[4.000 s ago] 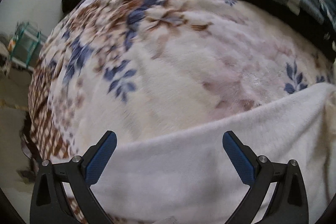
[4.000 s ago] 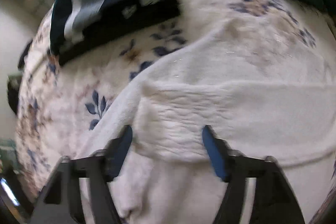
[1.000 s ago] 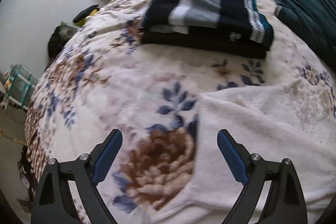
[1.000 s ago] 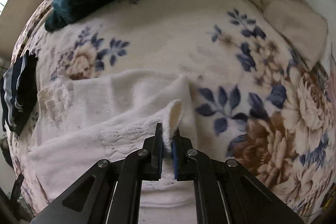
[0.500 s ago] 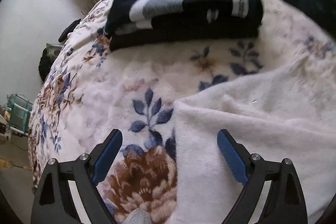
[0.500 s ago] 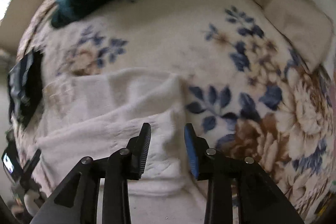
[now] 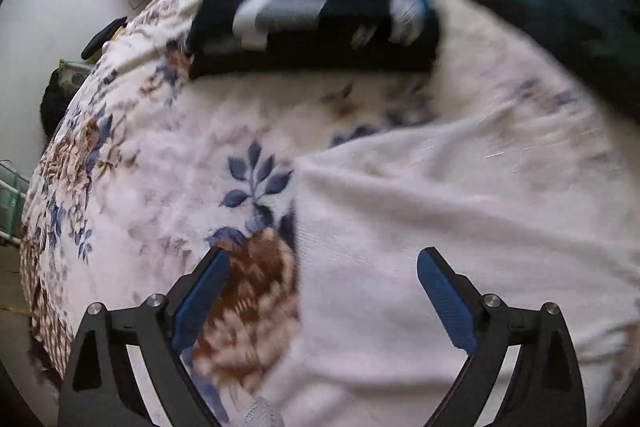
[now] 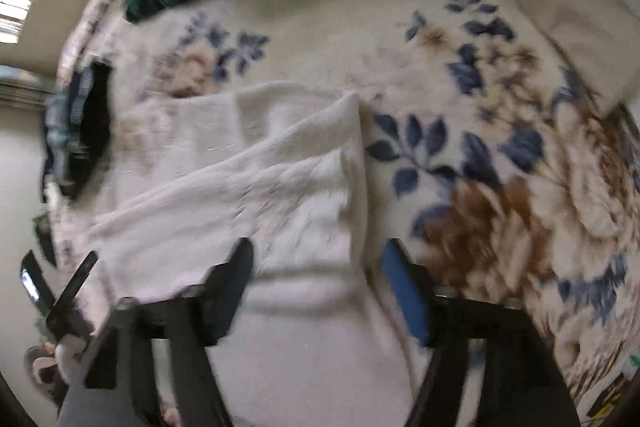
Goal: Fold small clothes
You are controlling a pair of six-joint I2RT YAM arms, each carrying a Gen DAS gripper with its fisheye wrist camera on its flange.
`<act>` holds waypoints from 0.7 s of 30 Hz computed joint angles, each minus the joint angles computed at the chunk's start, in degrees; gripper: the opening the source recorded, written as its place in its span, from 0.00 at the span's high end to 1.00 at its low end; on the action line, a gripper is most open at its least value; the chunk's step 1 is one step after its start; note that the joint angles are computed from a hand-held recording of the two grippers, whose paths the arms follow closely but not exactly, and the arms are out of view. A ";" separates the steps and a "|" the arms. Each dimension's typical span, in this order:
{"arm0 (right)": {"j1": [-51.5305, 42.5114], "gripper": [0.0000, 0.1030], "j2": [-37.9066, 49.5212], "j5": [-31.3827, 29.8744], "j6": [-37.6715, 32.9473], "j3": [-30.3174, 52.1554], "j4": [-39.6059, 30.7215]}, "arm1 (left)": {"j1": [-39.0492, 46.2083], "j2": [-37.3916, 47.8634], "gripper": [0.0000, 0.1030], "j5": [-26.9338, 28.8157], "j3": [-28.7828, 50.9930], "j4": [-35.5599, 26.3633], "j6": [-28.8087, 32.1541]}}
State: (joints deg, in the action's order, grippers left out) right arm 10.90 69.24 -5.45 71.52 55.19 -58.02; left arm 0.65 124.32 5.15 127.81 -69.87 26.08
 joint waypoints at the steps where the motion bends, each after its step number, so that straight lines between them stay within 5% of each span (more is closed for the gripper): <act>1: 1.41 0.30 -2.50 -0.32 1.80 1.22 -3.13 | -0.07 -3.28 0.07 1.80 -2.14 -0.87 0.47; 6: 5.96 0.26 -12.86 -1.05 8.93 6.53 -15.79 | -3.71 -25.70 0.07 6.50 -24.90 -4.39 4.97; 10: -0.35 0.26 -18.24 -4.60 2.69 6.38 -22.39 | -14.43 -45.19 0.07 3.43 -47.95 -6.87 2.44; 15: -29.45 0.26 -21.59 -17.40 -30.27 -0.87 -28.26 | -45.79 -65.30 0.07 -3.43 -69.15 -10.67 -24.23; 18: -41.18 0.26 -18.03 -20.30 -47.04 -5.77 -27.66 | -67.35 -67.96 0.07 -8.24 -74.18 -12.05 -47.43; 21: -45.64 0.26 -12.78 -21.98 -56.58 -9.34 -22.90 | -80.76 -65.65 0.07 -11.55 -77.89 -11.16 -62.44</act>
